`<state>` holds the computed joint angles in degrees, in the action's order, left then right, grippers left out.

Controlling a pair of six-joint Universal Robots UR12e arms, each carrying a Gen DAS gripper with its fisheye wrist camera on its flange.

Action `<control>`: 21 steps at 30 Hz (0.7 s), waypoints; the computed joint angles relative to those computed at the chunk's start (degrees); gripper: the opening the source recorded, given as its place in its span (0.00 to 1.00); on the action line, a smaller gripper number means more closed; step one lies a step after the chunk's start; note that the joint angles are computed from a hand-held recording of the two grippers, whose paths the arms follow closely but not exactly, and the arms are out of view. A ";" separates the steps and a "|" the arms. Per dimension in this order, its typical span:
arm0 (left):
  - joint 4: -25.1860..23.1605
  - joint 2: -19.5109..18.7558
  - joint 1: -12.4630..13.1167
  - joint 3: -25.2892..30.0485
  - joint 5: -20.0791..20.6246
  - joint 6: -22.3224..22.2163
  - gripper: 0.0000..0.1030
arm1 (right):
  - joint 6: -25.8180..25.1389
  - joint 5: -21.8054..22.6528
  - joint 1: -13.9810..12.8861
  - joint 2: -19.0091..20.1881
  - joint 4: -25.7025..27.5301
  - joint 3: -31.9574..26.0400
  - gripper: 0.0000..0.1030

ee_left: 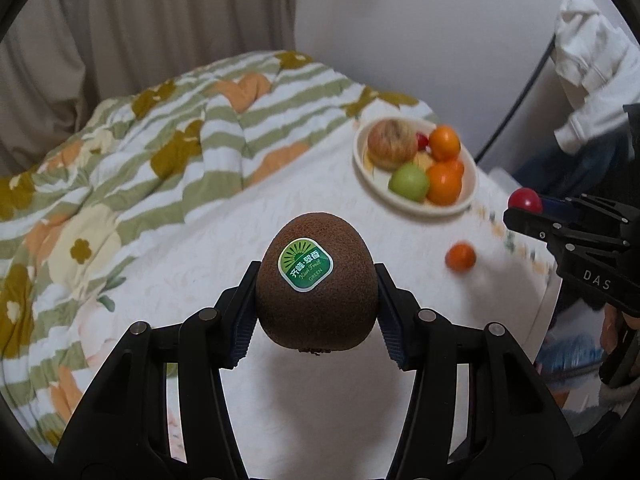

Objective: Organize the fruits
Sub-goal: 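Carry the kiwi to the cream plate with the left gripper while the right gripper carries the tomato there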

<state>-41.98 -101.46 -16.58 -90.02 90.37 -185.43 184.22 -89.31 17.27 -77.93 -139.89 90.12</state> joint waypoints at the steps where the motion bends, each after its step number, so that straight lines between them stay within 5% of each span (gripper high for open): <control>1: 0.05 -0.46 -0.49 0.76 0.85 -1.07 0.58 | -1.27 1.05 -0.72 0.06 -0.25 -0.13 0.29; 11: -2.35 -8.07 -5.64 11.59 7.29 -12.24 0.58 | -15.65 12.12 -7.85 1.84 0.89 -3.27 0.29; 21: -5.91 -16.64 -8.54 22.90 9.56 -17.24 0.58 | -24.86 18.90 -12.58 5.69 4.96 -8.63 0.29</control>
